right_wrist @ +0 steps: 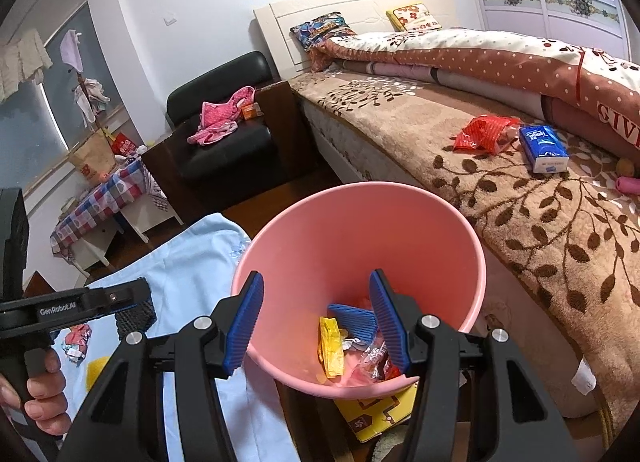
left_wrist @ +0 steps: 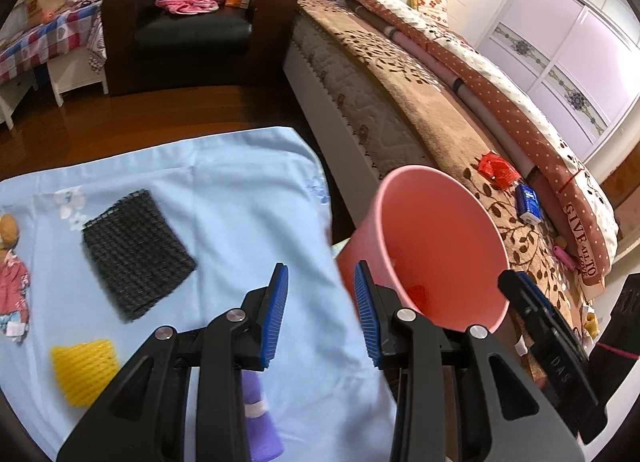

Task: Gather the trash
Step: 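Move both open tools back over the cloth toward the purple cloth bundle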

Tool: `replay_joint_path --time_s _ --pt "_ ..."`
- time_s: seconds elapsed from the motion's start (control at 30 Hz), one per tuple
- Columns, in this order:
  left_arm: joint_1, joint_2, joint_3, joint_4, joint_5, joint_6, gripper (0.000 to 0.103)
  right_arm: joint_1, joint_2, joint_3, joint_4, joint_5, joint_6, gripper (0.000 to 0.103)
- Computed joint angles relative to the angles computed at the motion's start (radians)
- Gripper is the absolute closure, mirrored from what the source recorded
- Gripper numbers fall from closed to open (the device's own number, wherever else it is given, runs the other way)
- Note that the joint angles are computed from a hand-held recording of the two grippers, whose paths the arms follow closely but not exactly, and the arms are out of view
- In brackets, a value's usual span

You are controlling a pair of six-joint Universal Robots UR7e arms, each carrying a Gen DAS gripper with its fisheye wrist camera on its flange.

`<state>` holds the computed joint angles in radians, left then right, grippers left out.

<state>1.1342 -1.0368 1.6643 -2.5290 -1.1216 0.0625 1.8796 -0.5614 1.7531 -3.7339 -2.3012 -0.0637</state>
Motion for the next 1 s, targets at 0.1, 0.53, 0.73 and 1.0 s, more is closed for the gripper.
replay_joint_path --time_s 0.1,0.53,0.73,1.0 --pt "0.008 -0.016 0.008 0.005 0.012 -0.008 0.069 0.003 0.001 -0.001 0.003 0.005 -0.004 0.049" --pt "0.037 -0.073 0.038 0.008 0.024 0.005 0.068 0.019 0.012 -0.012 0.025 0.018 -0.017 0.049" --pt "0.045 -0.093 0.047 0.011 0.035 0.009 0.062 0.026 0.017 -0.017 0.037 0.027 -0.022 0.049" --pt "0.058 -0.123 0.066 -0.006 0.034 0.015 0.057 0.04 0.03 -0.026 0.061 0.065 -0.027 0.049"
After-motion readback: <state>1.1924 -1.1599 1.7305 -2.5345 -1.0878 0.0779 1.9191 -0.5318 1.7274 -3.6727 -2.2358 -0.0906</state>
